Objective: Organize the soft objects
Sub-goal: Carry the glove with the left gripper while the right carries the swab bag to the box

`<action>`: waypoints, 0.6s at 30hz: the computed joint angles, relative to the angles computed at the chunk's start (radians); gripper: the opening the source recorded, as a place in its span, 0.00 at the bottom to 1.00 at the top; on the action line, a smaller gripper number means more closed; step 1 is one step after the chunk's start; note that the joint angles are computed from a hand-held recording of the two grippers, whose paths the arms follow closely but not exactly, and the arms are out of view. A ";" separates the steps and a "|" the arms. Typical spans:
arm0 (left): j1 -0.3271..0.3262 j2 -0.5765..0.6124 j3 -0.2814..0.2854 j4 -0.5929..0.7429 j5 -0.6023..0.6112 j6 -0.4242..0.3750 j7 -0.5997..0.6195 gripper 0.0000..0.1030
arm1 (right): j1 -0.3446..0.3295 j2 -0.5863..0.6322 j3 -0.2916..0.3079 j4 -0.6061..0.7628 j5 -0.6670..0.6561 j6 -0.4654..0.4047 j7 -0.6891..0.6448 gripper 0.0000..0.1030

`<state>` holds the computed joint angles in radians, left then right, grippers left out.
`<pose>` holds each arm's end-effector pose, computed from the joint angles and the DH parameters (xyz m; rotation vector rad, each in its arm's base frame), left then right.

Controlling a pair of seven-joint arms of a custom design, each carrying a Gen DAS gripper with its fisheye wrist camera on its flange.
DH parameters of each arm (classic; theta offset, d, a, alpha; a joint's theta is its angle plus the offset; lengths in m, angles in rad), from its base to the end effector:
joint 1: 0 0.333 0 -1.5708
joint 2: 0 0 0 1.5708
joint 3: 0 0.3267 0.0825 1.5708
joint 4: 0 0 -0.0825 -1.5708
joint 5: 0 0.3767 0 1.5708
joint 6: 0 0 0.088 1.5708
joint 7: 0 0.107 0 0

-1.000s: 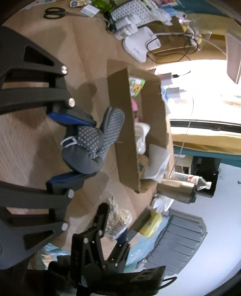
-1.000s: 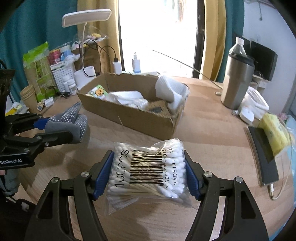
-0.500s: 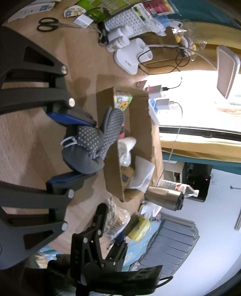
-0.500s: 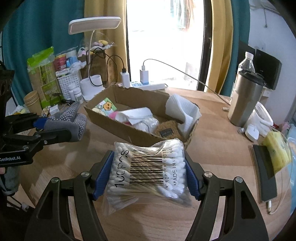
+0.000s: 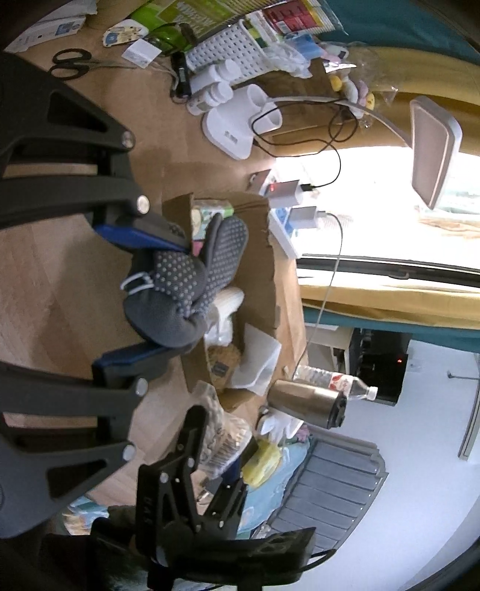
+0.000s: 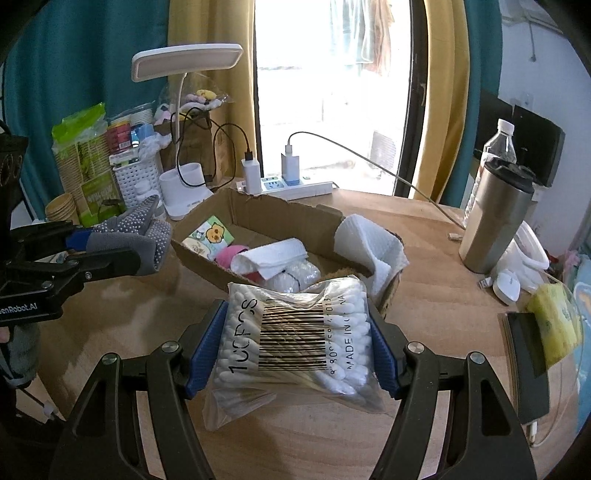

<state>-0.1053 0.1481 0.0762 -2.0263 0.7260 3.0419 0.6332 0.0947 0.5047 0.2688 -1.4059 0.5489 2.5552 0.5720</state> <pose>0.6124 -0.0711 0.4797 -1.8665 1.5099 -0.8486 0.7134 0.2139 0.5057 -2.2152 0.7436 -0.3868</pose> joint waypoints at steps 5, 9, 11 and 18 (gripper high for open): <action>0.000 0.011 0.011 0.010 -0.009 0.026 0.014 0.45 | 0.017 0.030 -0.008 0.046 -0.026 -0.012 0.030 0.71; -0.003 0.028 0.018 0.025 -0.048 0.034 0.054 0.45 | 0.025 0.062 -0.010 0.094 -0.049 -0.025 0.060 0.71; -0.004 0.040 0.020 0.035 -0.080 0.037 0.088 0.45 | 0.028 0.074 -0.010 0.111 -0.061 -0.028 0.072 0.71; -0.027 0.082 0.044 0.071 -0.201 0.050 0.204 0.45 | 0.036 0.127 -0.010 0.187 -0.102 -0.048 0.117 0.71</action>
<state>-0.1318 0.2306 0.1199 -1.9550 0.5252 3.0921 0.8372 0.1309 0.6316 0.2591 -1.2184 0.4470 2.5077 0.6887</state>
